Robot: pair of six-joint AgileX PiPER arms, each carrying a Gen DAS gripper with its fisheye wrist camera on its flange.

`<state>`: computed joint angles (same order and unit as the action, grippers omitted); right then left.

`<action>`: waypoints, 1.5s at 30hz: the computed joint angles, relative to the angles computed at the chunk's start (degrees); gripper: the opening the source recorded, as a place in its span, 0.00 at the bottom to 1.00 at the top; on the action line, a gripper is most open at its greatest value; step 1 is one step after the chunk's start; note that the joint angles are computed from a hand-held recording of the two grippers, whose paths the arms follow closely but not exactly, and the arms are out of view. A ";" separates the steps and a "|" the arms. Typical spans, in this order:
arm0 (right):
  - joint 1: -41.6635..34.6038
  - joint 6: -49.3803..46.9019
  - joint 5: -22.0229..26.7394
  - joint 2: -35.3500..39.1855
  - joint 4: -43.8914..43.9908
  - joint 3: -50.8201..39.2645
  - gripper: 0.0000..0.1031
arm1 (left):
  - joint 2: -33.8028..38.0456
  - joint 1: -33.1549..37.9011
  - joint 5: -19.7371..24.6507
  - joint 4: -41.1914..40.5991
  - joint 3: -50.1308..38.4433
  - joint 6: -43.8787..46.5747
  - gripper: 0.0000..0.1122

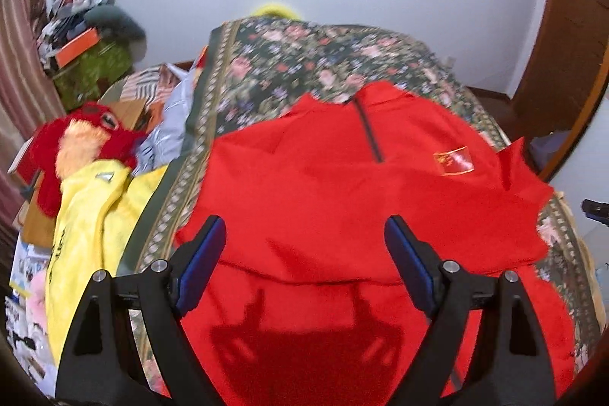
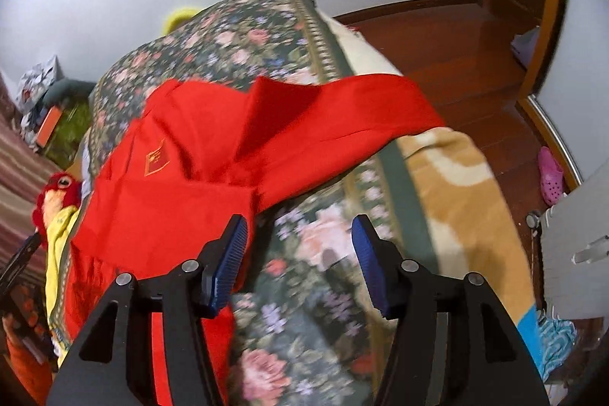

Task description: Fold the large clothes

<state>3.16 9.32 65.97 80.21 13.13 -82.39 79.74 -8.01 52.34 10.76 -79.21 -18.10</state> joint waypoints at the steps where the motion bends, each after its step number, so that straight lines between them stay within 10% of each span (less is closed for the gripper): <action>1: -1.13 -0.74 -0.28 0.64 0.59 0.25 0.52 | 0.35 -0.60 -0.38 -0.32 -0.31 -0.25 0.77; 22: -13.41 -3.38 -6.76 25.85 16.21 -8.62 0.44 | 5.59 0.60 -4.98 -2.00 6.03 -2.88 0.78; 30: -8.66 6.92 -8.44 26.55 0.99 -12.10 0.10 | 4.44 -1.36 -4.14 1.63 8.25 -5.03 0.78; 34: -2.50 9.31 -8.02 23.71 -12.04 -15.07 0.07 | 2.07 -2.30 -4.10 4.26 10.58 -8.33 0.78; 45: 6.77 1.34 -5.12 15.16 -5.02 -24.55 0.07 | -5.20 0.47 -2.88 -0.80 13.55 -4.38 0.78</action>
<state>9.93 10.67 60.85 95.37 8.11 -106.94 74.54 -7.54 49.46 9.96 -65.67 -22.48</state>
